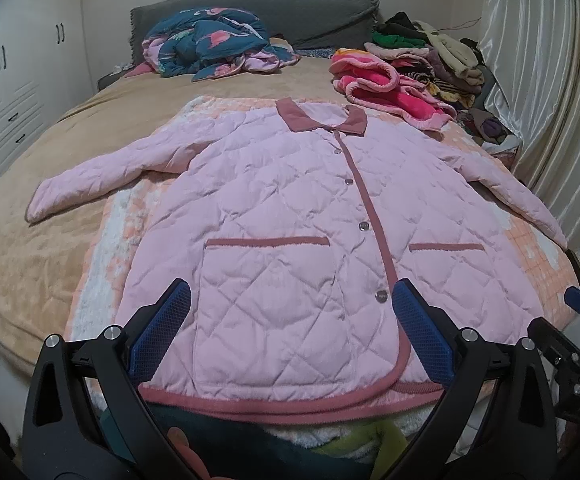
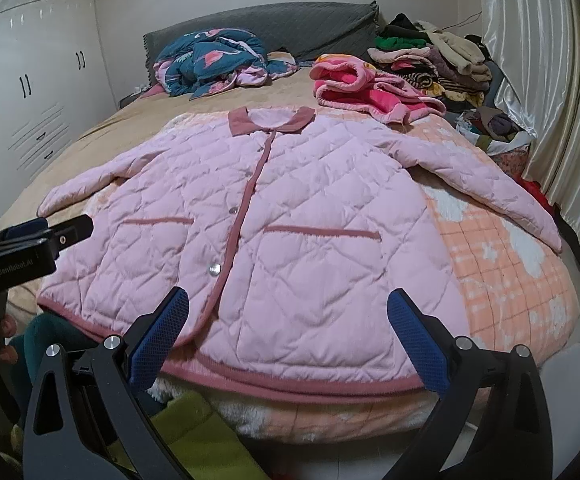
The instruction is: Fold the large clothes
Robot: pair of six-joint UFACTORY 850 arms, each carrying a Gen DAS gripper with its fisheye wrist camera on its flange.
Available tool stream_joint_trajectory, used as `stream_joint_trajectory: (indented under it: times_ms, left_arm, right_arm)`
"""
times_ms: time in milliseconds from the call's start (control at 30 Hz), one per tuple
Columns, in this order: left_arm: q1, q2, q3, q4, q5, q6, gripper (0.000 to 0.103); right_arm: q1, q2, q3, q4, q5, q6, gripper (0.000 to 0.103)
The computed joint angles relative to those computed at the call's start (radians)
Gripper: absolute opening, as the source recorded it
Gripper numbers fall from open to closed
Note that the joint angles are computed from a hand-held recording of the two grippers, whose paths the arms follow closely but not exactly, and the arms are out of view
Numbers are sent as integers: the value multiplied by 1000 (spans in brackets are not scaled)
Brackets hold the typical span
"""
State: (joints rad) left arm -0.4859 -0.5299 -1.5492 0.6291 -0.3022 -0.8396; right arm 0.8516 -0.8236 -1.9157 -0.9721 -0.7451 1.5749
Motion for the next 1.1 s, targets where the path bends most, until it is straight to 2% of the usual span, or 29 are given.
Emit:
stream_joint_trajectory:
  times_ms: [67, 333, 567, 867, 1100]
  left_arm:
    - [5, -18, -30, -59, -8, 59, 95]
    - [2, -90, -151, -36, -47, 61, 95]
    - [-1, -165, -273, -94, -88, 128, 95]
    - [-15, -310, -508, -172, -171, 224, 95]
    - [-30, -454, -742, -238, -261, 308, 95]
  right_arm:
    - [-8, -18, -36, 25, -19, -43, 99]
    - [-43, -78, -152, 54, -66, -136, 99]
    - [-79, -119, -235, 70, -91, -174, 99]
    - [-122, -170, -331, 77, -133, -214, 99]
    - [-151, -189, -358, 74, -149, -213, 99]
